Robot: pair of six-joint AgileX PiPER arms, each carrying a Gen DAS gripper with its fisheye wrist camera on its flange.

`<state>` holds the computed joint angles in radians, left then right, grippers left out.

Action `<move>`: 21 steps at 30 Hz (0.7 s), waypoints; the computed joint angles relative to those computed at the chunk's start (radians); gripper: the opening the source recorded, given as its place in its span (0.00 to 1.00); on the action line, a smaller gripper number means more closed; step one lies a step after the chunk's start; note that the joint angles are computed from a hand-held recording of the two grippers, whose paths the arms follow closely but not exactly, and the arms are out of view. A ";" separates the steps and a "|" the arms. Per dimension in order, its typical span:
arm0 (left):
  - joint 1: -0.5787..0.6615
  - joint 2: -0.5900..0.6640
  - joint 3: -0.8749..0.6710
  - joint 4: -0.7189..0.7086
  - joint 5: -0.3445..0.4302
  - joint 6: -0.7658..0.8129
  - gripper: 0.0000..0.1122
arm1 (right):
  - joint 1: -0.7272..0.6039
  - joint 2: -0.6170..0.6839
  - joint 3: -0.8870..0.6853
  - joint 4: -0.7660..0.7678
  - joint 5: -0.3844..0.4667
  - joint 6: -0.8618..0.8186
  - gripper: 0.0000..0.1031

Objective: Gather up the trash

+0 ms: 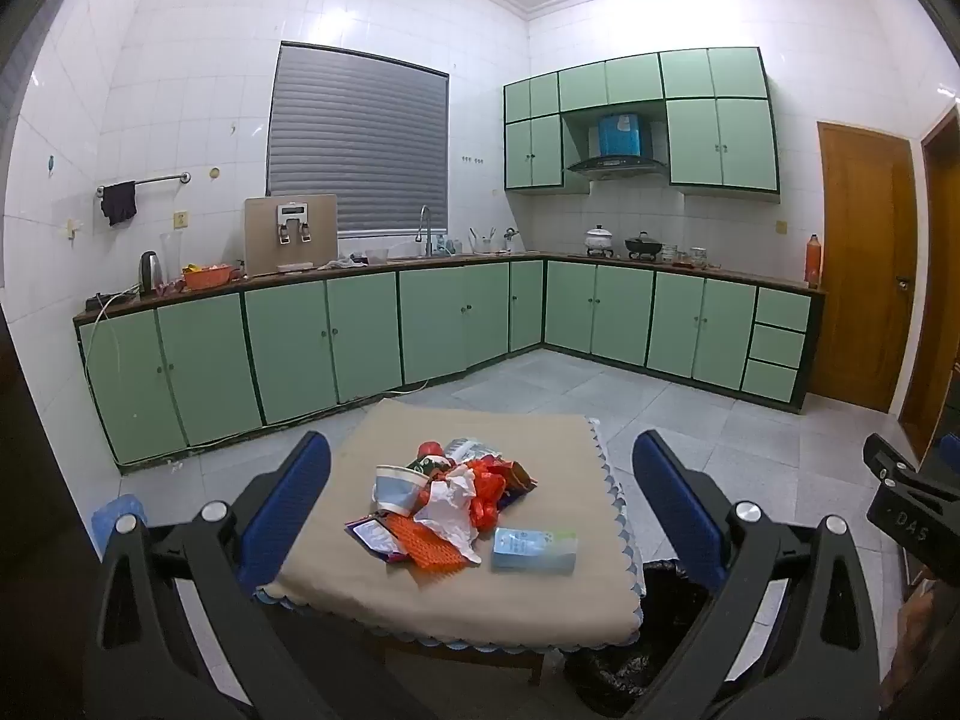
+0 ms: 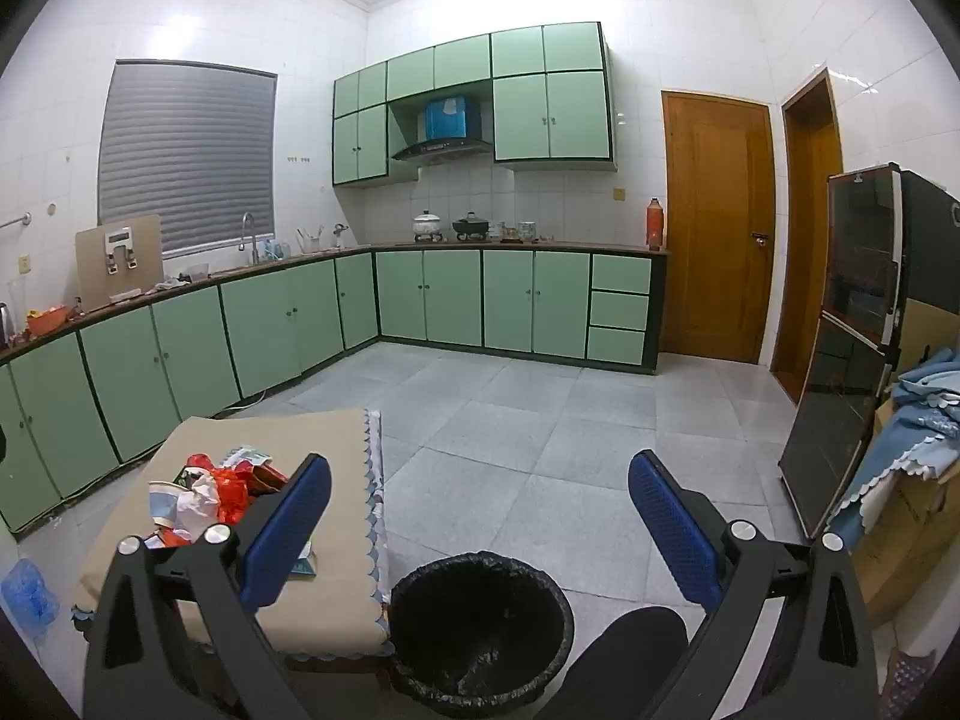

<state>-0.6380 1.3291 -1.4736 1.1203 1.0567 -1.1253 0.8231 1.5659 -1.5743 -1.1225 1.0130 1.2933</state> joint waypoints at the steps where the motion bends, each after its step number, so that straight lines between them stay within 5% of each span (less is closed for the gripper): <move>1: 0.000 0.000 -0.001 -0.002 0.000 0.002 0.87 | 0.000 -0.001 0.000 0.000 -0.003 0.003 0.94; 21: 0.001 0.000 -0.004 -0.010 0.004 0.007 0.87 | 0.002 0.001 -0.005 -0.001 -0.003 -0.007 0.94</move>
<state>-0.6372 1.3292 -1.4777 1.1107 1.0604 -1.1180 0.8256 1.5668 -1.5788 -1.1240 1.0096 1.2862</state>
